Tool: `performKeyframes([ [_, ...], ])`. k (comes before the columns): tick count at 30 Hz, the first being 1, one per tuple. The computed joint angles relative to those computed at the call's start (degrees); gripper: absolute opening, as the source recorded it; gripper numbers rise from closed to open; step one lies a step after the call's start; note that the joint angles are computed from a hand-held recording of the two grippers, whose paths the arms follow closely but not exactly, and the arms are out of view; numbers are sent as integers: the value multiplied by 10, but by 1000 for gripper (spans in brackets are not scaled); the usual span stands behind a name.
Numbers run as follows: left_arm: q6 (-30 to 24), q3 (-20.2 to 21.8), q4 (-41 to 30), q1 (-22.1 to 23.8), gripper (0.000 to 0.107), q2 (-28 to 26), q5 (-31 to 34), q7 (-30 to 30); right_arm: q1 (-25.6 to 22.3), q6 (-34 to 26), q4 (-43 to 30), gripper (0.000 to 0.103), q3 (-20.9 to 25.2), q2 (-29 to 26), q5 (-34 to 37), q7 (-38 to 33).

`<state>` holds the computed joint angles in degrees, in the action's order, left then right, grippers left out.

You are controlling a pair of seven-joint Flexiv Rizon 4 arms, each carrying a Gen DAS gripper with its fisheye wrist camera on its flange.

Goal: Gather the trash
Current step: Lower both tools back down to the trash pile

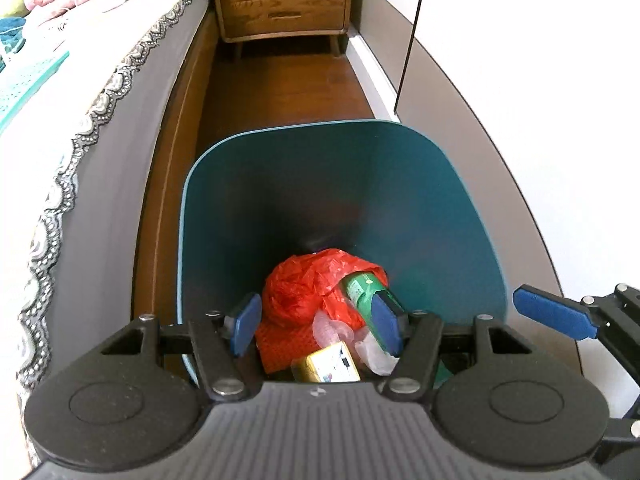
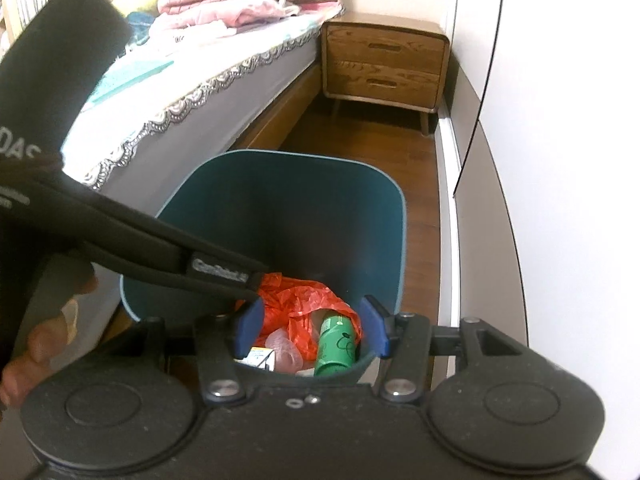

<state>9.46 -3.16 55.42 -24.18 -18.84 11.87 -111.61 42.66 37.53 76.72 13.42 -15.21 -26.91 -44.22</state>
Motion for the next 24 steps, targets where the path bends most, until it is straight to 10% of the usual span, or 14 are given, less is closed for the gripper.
performKeyframes([
  [24,86,-44,304,21,66,186,-56,-58,-33,57,243,64,73,146,28,149],
])
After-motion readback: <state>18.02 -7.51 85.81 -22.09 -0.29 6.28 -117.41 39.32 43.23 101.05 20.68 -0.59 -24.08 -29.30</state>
